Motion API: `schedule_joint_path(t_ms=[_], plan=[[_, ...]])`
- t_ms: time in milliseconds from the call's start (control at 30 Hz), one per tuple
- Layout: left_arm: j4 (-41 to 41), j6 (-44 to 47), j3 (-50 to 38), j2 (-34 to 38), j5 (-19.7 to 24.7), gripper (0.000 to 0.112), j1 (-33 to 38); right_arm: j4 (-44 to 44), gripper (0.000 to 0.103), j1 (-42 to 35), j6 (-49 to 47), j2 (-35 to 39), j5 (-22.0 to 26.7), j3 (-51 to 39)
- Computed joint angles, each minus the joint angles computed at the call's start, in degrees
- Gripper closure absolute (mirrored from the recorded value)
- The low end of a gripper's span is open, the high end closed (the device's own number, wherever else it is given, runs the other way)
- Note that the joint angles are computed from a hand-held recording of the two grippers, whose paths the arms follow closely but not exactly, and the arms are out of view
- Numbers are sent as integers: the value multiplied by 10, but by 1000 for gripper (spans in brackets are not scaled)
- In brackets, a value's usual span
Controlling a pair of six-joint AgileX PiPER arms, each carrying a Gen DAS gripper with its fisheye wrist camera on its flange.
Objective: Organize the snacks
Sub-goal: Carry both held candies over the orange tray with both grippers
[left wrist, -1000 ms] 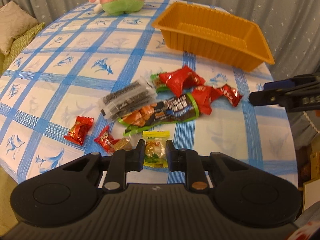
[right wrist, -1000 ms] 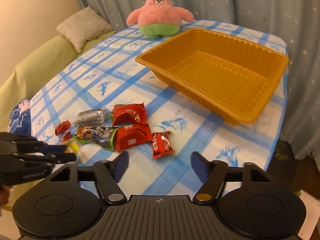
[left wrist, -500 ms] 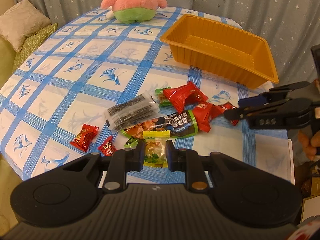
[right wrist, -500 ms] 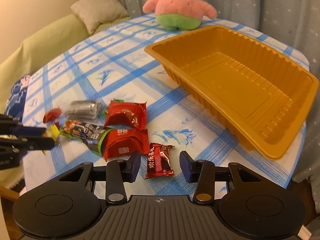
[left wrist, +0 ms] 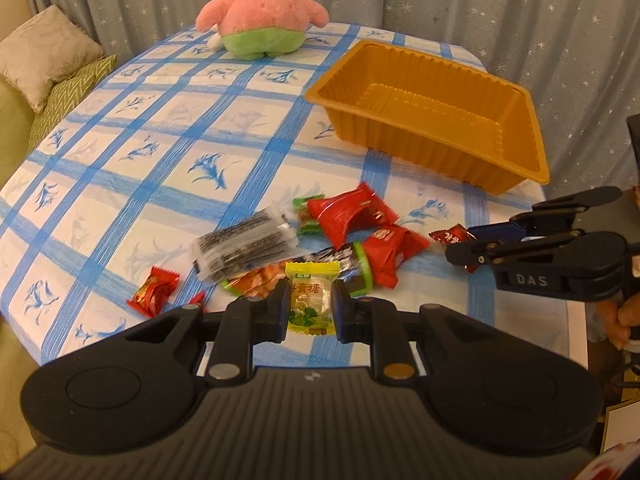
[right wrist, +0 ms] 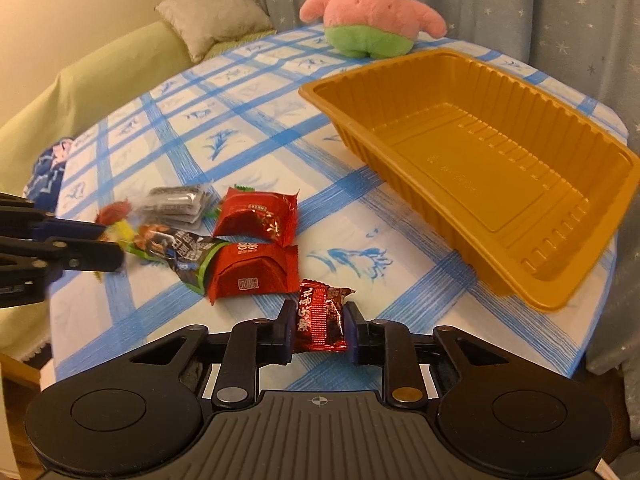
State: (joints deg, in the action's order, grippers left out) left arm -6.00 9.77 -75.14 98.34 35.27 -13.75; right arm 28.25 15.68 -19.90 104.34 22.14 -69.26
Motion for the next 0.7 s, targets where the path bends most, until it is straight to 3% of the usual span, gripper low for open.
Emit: schedule_joint_path(t_ms=[333,700], plan=[[-21,22,-103,54,20,93,-33,52,78,-39,-20,-90,8,31],[-48,59,-366,207,87,93,-61,-67,78,-75,132,-49,17,-65]])
